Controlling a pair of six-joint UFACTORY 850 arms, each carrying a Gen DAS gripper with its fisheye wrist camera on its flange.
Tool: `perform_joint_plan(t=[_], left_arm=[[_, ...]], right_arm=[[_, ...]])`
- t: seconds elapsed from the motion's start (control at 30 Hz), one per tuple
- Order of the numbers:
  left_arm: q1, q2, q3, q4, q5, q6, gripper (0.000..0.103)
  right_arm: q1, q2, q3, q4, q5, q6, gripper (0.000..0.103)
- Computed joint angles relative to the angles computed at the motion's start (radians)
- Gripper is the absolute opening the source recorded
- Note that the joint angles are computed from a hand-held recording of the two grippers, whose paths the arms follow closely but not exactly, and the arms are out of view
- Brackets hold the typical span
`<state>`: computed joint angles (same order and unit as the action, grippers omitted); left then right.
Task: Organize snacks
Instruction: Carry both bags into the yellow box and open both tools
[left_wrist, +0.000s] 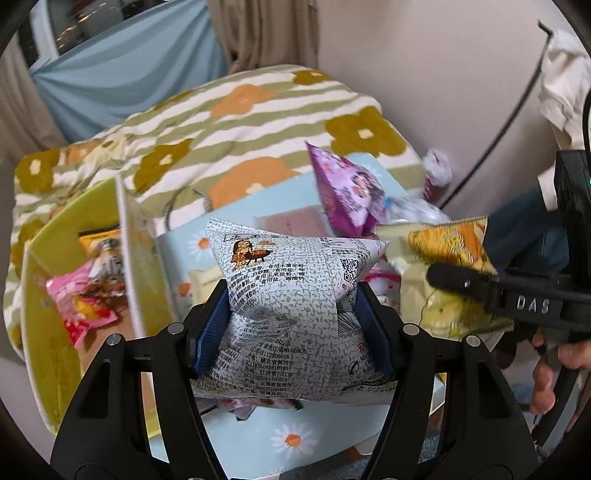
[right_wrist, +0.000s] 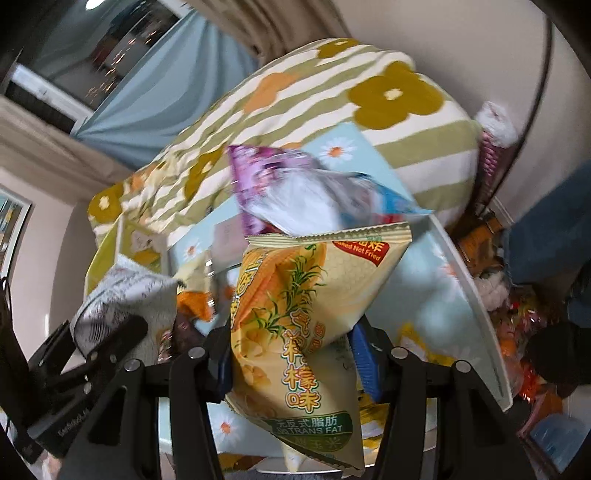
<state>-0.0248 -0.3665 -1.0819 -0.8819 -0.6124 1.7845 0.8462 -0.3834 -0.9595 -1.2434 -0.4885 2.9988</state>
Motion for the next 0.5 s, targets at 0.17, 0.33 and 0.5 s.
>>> perform_joint_plan(t=[0.17, 0.33, 0.5], left_arm=[[0.042, -0.012, -0.043, -0.025, -0.005, -0.028, 0.065], [0.089, -0.050, -0.121, -0.048, -0.002, -0.062, 0.066], [0.141, -0.120, -0.235, -0.033, -0.001, -0.127, 0.066]], right_arm=[[-0.018, -0.031, -0.069, -0.010, 0.029, -0.116, 0.049], [-0.049, -0.075, -0.180, -0.002, 0.044, -0.284, 0.049], [-0.081, -0.145, -0.327, 0.035, 0.048, -0.477, 0.049]])
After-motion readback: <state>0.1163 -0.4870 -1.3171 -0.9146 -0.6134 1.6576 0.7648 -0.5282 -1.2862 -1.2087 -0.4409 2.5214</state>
